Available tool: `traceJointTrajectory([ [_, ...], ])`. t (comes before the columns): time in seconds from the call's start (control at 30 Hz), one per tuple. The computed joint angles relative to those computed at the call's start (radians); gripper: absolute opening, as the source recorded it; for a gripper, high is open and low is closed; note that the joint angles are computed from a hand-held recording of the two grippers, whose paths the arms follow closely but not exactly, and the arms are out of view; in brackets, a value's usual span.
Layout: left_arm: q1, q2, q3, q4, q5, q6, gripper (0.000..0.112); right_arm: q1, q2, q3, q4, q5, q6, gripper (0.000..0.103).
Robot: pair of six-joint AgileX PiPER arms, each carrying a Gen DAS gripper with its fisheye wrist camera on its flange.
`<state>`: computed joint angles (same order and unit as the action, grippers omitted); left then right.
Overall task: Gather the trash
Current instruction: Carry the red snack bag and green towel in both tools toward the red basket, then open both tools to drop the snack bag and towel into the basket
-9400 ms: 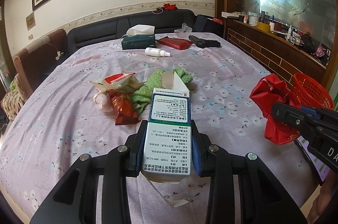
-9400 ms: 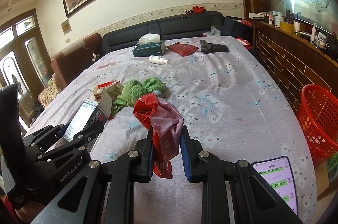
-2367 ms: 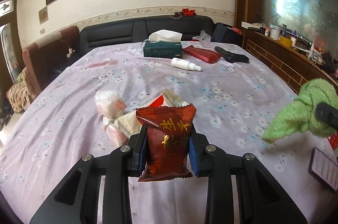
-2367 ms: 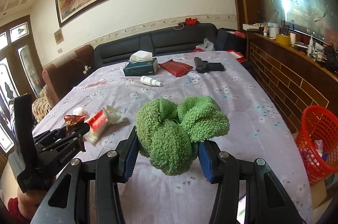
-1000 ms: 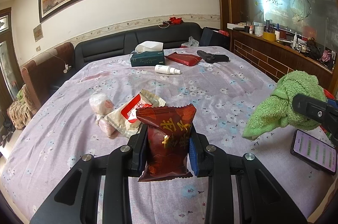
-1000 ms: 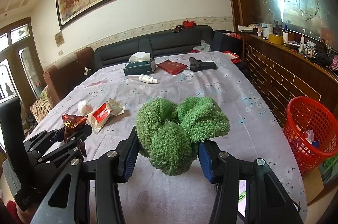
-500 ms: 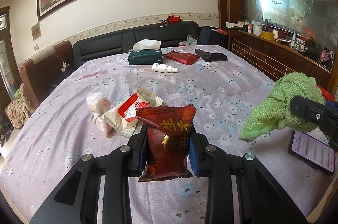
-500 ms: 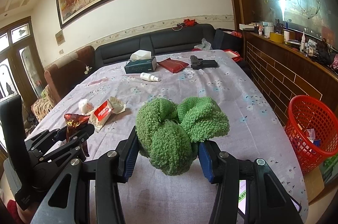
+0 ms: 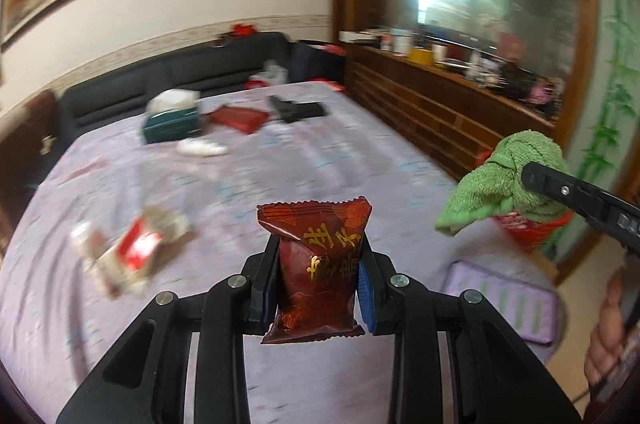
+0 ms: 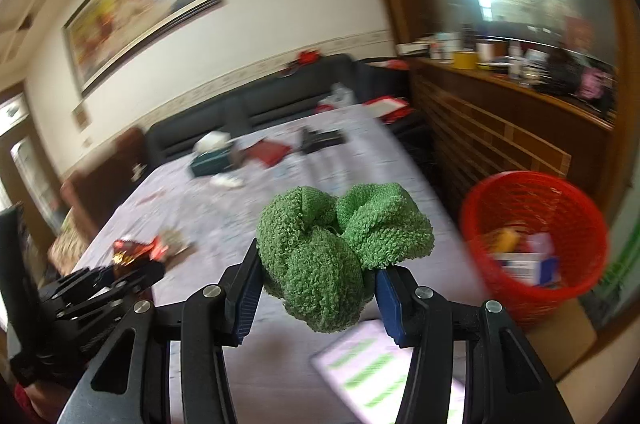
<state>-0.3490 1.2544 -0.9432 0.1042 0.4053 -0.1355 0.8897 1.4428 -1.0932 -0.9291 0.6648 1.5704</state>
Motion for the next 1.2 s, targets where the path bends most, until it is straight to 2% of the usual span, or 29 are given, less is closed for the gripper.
traceJointTrajectory([
  [0.17,-0.135,0.134,-0.17,-0.027,0.056,-0.023,0.031,-0.133,-0.151,0.115,0.061,0.062,-0.081,0.055],
  [0.27,-0.19,0.215,-0.273,-0.056,0.094,-0.023,0.031,-0.234,-0.222,0.153,0.109,0.07,-0.171,0.055],
  [0.5,-0.305,0.49,-0.643,-0.25,0.254,0.095,0.031,-0.556,-0.333,0.193,0.382,-0.033,-0.532,0.055],
  [0.8,-0.395,0.87,-1.168,-0.291,0.446,0.054,0.031,-0.831,-0.332,0.21,0.618,-0.11,-0.853,0.056],
  [0.83,-0.394,0.914,-1.234,-0.304,0.475,0.051,0.038,-0.845,-0.327,0.209,0.631,-0.115,-0.871,0.056],
  [0.87,-0.392,0.954,-1.298,-0.315,0.511,0.042,0.051,-0.871,-0.321,0.205,0.657,-0.121,-0.908,0.056],
  [0.93,-0.386,0.963,-1.307,-0.321,0.507,0.024,0.057,-0.898,-0.309,0.199,0.685,-0.132,-0.949,0.057],
  [1.1,-0.366,0.875,-1.178,-0.3,0.441,0.031,0.058,-0.914,-0.254,0.176,0.723,-0.163,-1.013,0.059],
  [1.17,-0.351,0.82,-1.102,-0.295,0.413,0.026,0.062,-0.899,-0.207,0.161,0.729,-0.173,-1.029,0.061],
  [1.2,-0.341,0.797,-1.069,-0.305,0.404,0.035,0.062,-0.893,-0.183,0.156,0.744,-0.186,-1.049,0.071],
])
